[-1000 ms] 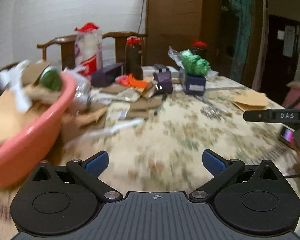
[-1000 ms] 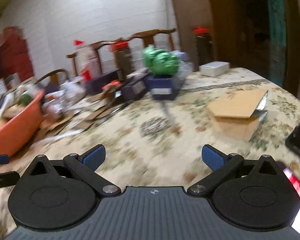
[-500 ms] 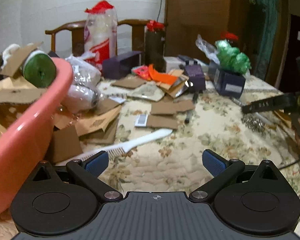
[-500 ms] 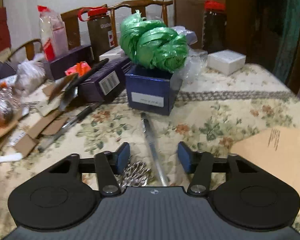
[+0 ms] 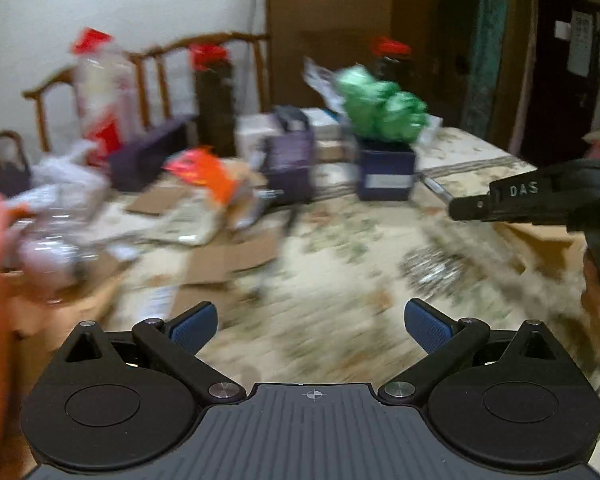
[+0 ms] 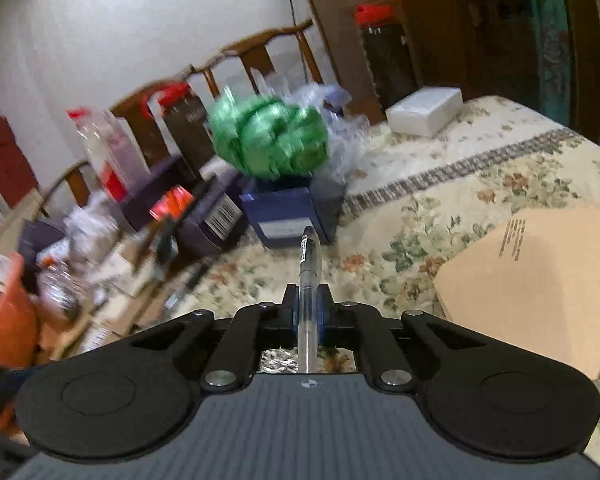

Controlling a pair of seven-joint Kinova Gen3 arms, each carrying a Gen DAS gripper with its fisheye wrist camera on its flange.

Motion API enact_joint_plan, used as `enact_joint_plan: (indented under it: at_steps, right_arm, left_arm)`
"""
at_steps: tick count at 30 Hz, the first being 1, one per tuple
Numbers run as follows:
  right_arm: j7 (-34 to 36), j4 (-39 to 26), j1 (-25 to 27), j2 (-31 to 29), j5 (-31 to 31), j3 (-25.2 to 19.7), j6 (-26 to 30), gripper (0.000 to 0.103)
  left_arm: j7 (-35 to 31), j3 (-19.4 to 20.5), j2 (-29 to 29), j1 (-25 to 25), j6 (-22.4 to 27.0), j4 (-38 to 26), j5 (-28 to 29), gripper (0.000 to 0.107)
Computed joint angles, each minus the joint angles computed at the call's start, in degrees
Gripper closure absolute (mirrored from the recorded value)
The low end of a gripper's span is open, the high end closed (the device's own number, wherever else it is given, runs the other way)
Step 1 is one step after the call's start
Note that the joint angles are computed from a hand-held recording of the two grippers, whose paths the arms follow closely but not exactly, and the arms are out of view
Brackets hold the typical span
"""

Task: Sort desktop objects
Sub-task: 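Grasp the clear pen with the right tool while the left tool approaches the silver metal cluster, then grasp the silver metal cluster with the left tool while the right tool holds the pen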

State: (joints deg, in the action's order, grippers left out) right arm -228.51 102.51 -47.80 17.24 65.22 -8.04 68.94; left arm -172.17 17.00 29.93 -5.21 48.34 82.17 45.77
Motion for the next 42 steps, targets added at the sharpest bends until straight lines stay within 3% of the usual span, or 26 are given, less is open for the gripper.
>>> enact_joint_plan:
  at_steps: [3, 5, 7, 10, 15, 16, 17, 18, 19, 24, 29, 33, 34, 35, 36, 37, 39, 42]
  right_arm:
    - [-3.9, 2.4, -1.3, -1.7, 2.7, -0.4, 1.3, 0.093]
    - [-6.2, 3.6, -1.5, -2.6, 3.7, -1.0, 2.6, 0.093]
    - [-8.2, 4.5, -1.7, -3.1, 4.5, -1.7, 4.3, 0.093]
    - [-10.8, 6.1, -1.3, -4.0, 5.6, -2.7, 4.9, 0.093]
    - [-13.0, 7.2, -0.4, -4.4, 6.6, -3.8, 4.8, 0.093]
    - [-13.1, 7.2, -0.2, -4.4, 6.7, -3.9, 4.7, 0.093]
    - [-13.1, 7.2, -0.2, -4.4, 6.7, -4.0, 4.7, 0.093]
    - [-13.2, 7.2, -0.2, -4.3, 6.6, -4.1, 4.9, 0.093]
    - [-13.4, 7.2, -0.2, -4.3, 6.8, -4.1, 5.0, 0.093]
    - [-13.6, 7.3, 0.0, -4.3, 7.2, -4.3, 4.4, 0.093]
    - [-9.1, 6.1, 1.2, -4.0, 6.2, -4.2, 0.5, 0.093]
    - [-6.5, 4.9, -0.6, -3.5, 4.7, -2.2, 1.1, 0.093]
    - [-6.3, 5.4, -0.6, -4.2, 4.2, -1.5, -0.1, 0.09]
    - [-5.1, 6.1, 0.4, -5.2, 3.6, -1.5, -2.3, 0.081]
    - [-3.0, 6.4, 2.3, -5.9, 2.4, -2.7, -4.5, 0.07]
    - [-0.7, 6.1, 5.0, -6.1, 1.0, -4.7, -5.8, 0.052]
    - [4.0, 4.1, 8.2, -4.8, -1.8, -7.1, -5.6, 0.05]
    - [11.0, -1.2, 13.6, 0.6, -4.5, -13.4, 0.6, 0.051]
  left_arm:
    - [7.0, -5.0, 0.8, 8.0, 0.3, -2.7, -2.0, 0.004]
    - [11.7, -8.5, 2.3, 12.9, 3.1, -6.4, -4.9, 0.004]
    - [16.0, -8.6, 4.3, 15.0, 5.7, -9.9, -8.8, 0.004]
    - [16.3, -7.0, 4.1, 16.3, 2.6, -8.8, -11.7, 0.004]
    - [13.3, -4.2, 3.0, 16.0, -4.6, -3.6, -10.3, 0.008]
    - [11.7, -3.2, 2.5, 15.1, -6.1, -2.0, -9.1, 0.016]
    - [9.4, -1.5, 2.1, 13.5, -7.1, -0.6, -7.8, 0.038]
    - [7.8, -0.3, 1.6, 12.2, -7.4, 0.3, -7.1, 0.05]
    - [7.2, -0.2, 1.1, 11.8, -7.6, 0.7, -6.6, 0.056]
    - [4.6, -0.5, 0.2, 10.6, -10.9, 3.4, -3.3, 0.056]
    - [4.0, -1.1, 0.8, 7.8, -8.0, 2.7, -2.3, 0.056]
    - [5.2, -2.0, 1.3, 5.5, -4.6, 0.9, -2.0, 0.056]
    - [5.0, -2.8, 1.5, 5.5, -3.5, 0.2, -1.7, 0.056]
    - [5.0, -3.1, 1.6, 5.1, -2.8, -0.2, -1.7, 0.056]
    - [5.2, -3.5, 1.7, 4.9, -2.6, -0.6, -1.7, 0.056]
    - [5.1, -3.8, 1.7, 4.6, -2.5, -0.7, -1.6, 0.056]
    - [5.1, -4.1, 2.1, 3.7, -1.2, -1.6, -1.5, 0.056]
    - [5.8, -4.8, 2.9, 2.9, 0.4, -2.9, -1.8, 0.056]
